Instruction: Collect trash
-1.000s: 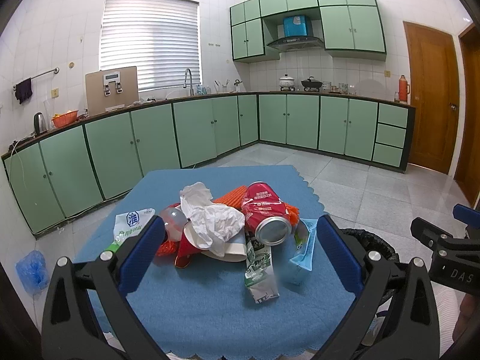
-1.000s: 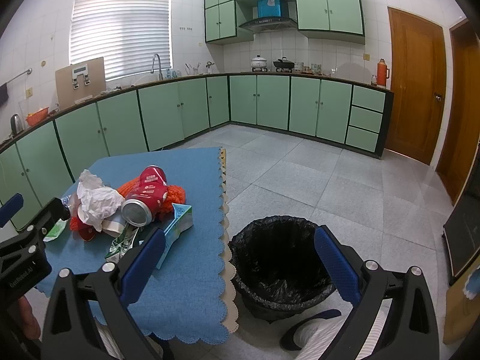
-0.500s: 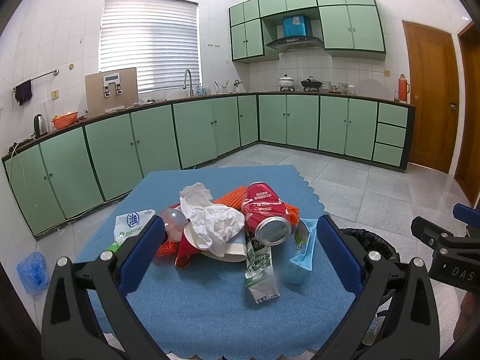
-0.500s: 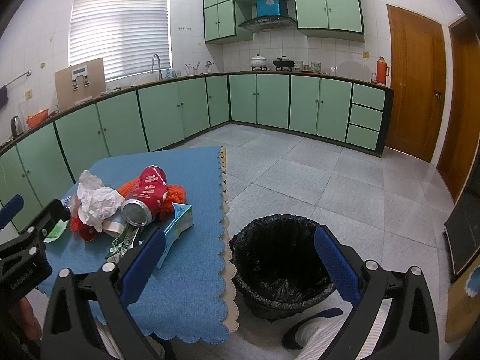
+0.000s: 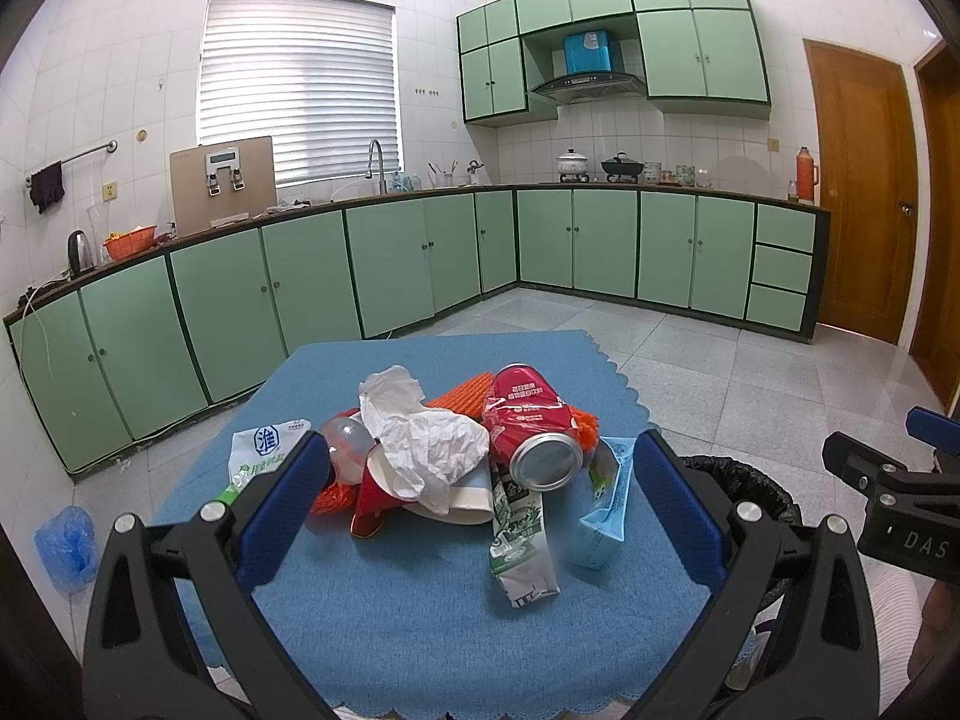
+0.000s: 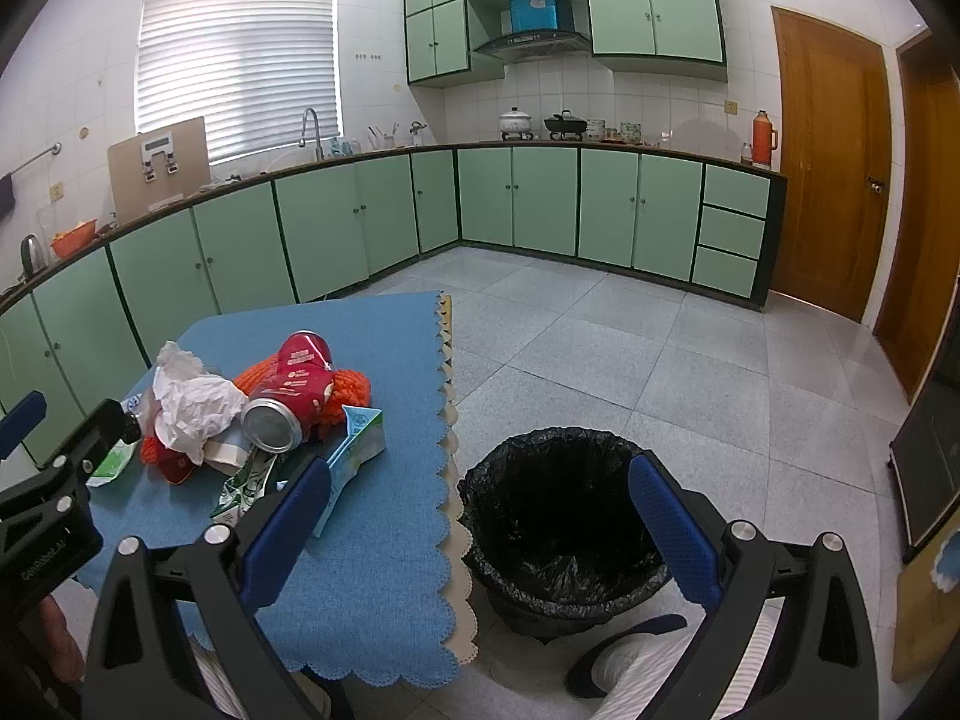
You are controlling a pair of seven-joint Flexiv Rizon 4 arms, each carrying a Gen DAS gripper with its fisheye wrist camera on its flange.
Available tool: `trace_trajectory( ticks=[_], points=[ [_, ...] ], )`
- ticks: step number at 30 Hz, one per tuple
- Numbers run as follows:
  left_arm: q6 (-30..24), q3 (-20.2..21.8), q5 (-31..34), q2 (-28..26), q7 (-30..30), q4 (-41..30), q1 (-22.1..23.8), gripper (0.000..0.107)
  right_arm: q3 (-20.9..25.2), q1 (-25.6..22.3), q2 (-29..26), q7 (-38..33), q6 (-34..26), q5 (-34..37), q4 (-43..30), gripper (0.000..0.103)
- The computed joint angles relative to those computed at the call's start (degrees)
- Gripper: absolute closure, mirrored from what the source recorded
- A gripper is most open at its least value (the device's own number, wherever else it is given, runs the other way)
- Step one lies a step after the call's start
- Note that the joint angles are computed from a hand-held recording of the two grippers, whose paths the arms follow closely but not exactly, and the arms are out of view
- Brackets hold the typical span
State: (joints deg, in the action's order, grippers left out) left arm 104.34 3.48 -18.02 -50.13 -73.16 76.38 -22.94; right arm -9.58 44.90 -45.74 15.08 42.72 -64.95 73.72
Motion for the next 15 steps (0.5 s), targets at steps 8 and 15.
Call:
trace_trajectory(
  ticks=[8, 15],
  points=[
    [-0.01, 0.08, 0.06, -0.09, -0.04, -0.17, -0.03, 0.009, -0.24, 0.15, 0.05, 0.12, 0.13, 0.16, 0.09, 0.006],
    [0.05, 0.21, 0.12, -0.11, -0.10, -0.19, -0.11, 0.009, 0.06, -0.07, 0.30, 0.40, 0.17, -0.15, 0.37, 0.006]
  ],
)
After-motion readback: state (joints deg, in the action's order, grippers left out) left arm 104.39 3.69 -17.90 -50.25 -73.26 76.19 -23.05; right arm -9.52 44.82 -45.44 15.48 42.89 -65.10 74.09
